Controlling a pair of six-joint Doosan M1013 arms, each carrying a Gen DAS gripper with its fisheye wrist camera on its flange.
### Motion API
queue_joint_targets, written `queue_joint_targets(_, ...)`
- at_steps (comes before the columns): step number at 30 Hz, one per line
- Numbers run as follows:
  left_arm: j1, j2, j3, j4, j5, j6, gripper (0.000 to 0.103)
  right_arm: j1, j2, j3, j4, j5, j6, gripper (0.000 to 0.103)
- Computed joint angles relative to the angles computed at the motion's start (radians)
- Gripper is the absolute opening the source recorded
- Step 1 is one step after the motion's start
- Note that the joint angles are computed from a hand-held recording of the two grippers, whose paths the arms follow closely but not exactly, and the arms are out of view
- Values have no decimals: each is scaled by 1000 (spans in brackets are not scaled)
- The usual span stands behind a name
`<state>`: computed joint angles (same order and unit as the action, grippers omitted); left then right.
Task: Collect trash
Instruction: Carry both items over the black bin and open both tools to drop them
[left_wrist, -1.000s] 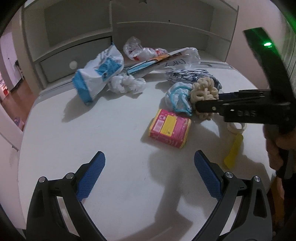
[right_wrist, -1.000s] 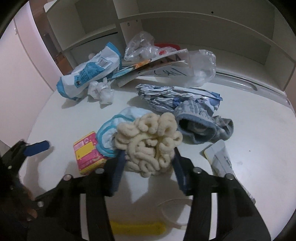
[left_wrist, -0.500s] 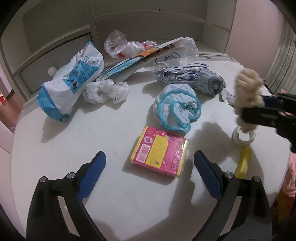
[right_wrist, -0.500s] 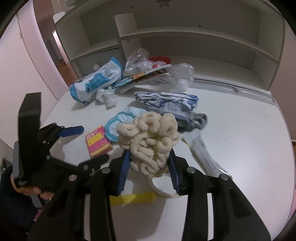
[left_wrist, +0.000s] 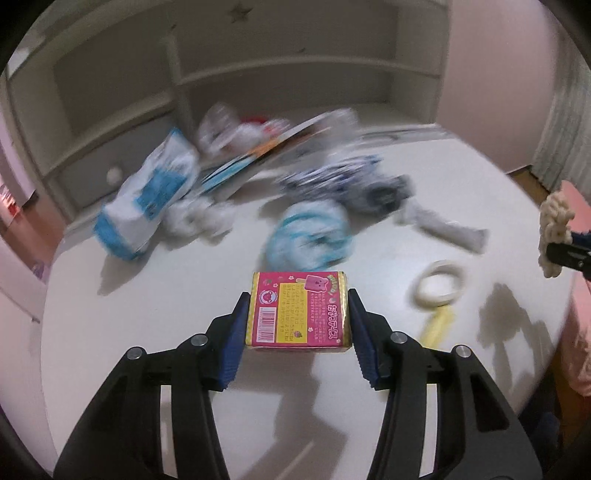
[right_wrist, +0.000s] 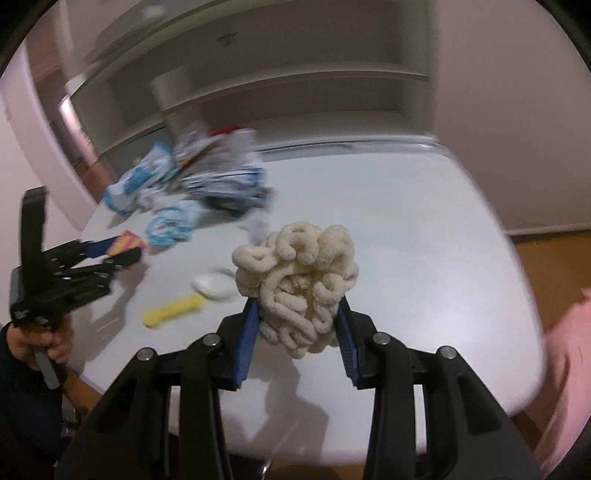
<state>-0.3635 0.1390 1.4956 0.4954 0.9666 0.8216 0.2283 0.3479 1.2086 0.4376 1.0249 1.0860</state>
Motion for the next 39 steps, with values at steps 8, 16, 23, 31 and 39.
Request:
queue_joint_targets(8, -121, 106, -150, -109, -95, 191, 50, -173, -86, 120, -59, -65, 138, 39)
queue_joint_targets(16, -241, 281, -358, -390, -136, 541, 50, -357, -128, 237, -140, -91, 305, 39)
queue_joint_targets(23, -313, 435, -491, -603, -109, 780, 50, -479, -117, 328, -170, -106, 410, 39)
queue_joint_targets(31, -341, 568, -578, -655, -43, 833, 50, -531, -51, 376, -178, -69, 434, 39)
queue_joint_targets(39, -345, 634, -643, -633, 29, 800, 50, -551, -6, 387, -169, -42, 438, 41)
